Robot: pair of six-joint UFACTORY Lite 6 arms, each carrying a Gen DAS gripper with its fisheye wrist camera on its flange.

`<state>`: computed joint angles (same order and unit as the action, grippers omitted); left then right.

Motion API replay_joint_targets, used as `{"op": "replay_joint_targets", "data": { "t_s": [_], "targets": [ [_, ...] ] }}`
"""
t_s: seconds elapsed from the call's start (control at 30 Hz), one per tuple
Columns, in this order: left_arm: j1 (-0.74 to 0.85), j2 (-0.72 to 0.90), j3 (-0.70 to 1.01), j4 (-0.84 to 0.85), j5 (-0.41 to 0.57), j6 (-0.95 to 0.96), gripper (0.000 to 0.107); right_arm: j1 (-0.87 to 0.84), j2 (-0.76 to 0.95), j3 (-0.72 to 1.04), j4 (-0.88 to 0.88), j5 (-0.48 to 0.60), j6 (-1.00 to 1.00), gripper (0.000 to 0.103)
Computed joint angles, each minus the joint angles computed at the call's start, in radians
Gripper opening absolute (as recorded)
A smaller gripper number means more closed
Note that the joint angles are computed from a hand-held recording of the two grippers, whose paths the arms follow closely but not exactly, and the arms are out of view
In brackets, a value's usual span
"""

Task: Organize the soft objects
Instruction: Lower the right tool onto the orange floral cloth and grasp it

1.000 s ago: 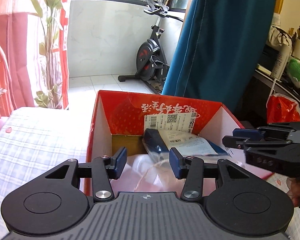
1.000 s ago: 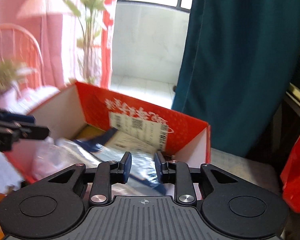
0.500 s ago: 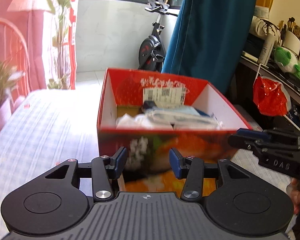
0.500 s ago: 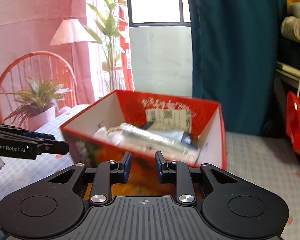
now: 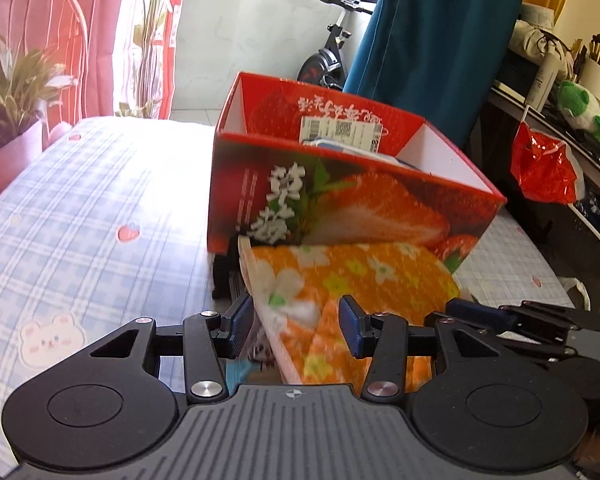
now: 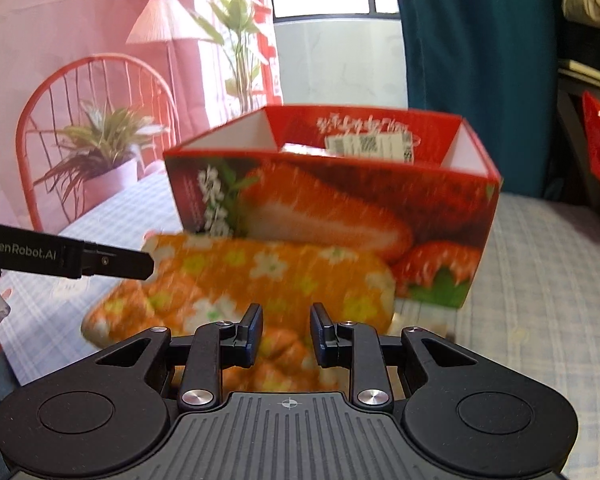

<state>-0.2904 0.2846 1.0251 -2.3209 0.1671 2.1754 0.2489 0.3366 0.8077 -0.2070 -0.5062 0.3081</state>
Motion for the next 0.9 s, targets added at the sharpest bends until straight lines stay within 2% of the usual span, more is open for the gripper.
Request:
{"op": "replay_joint_targets", "data": {
  "t_s": [0.07, 0.27, 0.6, 0.9],
  "targets": [
    [-0.001, -0.005, -0.024, -0.028, 0.007, 0.018, 0.049, 0.007, 0.010, -0.024, 0.012, -0.027, 0.006, 0.025],
    [0.017, 0.005, -0.058, 0.079, 0.047, -0.102, 0.050, 0.005, 0.019, -0.056, 0.013, -0.071, 0.027, 0.025],
    [0.007, 0.007, -0.074, -0.074, 0.060, 0.043, 0.052, -0.016, 0.022, -0.059, -0.028, -0.071, 0.087, 0.033],
    [0.019, -0.007, -0.087, -0.027, 0.093, 0.014, 0.043, -0.020, 0.041, -0.049, -0.054, -0.062, 0.158, 0.039]
  ]
}}
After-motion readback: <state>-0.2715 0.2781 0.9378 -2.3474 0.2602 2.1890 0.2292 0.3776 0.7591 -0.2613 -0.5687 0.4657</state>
